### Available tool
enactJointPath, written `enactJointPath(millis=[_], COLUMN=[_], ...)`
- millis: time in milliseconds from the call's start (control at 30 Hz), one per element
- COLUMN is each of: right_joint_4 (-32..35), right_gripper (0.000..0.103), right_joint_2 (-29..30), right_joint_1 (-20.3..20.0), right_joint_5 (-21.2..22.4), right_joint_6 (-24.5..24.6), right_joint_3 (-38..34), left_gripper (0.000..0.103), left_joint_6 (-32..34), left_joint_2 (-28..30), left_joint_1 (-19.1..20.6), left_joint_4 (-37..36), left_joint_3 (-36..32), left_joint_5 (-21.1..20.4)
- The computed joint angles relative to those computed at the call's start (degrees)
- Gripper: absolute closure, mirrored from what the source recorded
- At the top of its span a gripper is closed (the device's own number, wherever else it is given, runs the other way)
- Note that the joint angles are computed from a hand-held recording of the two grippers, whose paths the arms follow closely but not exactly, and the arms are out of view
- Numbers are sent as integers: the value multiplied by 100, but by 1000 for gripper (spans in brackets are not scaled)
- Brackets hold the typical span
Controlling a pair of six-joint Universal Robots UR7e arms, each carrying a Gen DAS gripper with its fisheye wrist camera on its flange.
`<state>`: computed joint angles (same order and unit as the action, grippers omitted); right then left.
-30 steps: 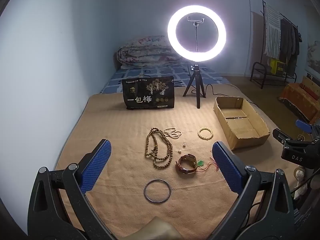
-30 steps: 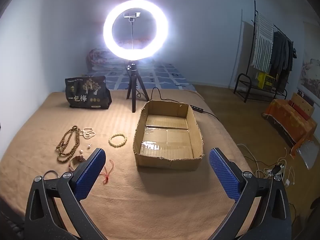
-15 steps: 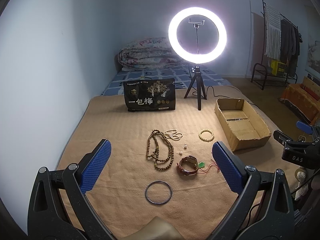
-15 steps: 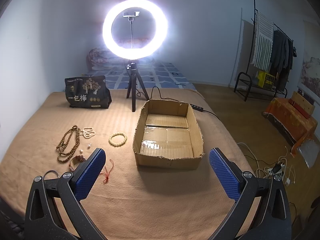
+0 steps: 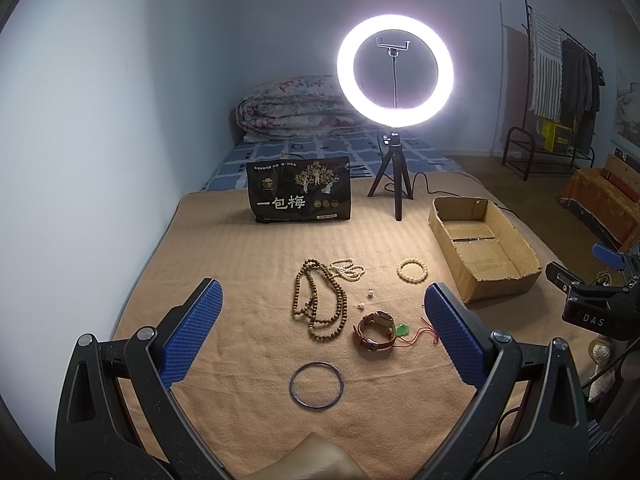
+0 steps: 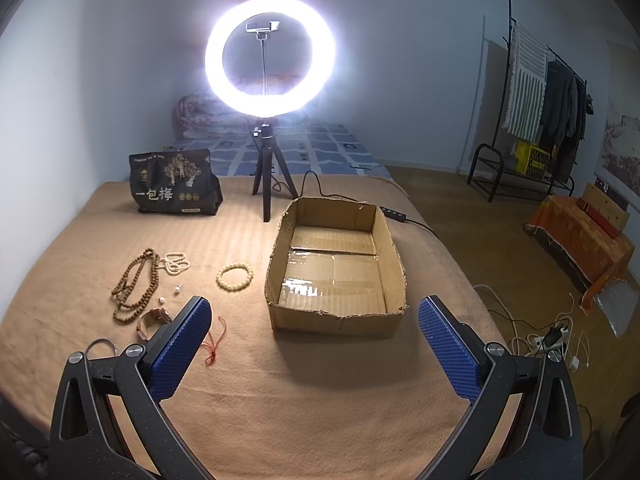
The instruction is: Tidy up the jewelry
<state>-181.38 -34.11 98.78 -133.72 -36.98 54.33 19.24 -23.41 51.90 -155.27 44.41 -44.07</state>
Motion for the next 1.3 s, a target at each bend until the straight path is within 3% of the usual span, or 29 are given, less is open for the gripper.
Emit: enactJointPath(millis=[1300], right_joint_4=[118], right_gripper=[0], right_joint_2=[60], right_joint_1=[21], right_joint_5=[-30], right_joint_6=[42], right_joint_3=[-83], left_gripper=[0], left_joint_6=[-11], left_joint_2=[-10], left_joint_1=[2], left_joint_4=[-7], left_joint_3=[23], left_joint_5=[-2])
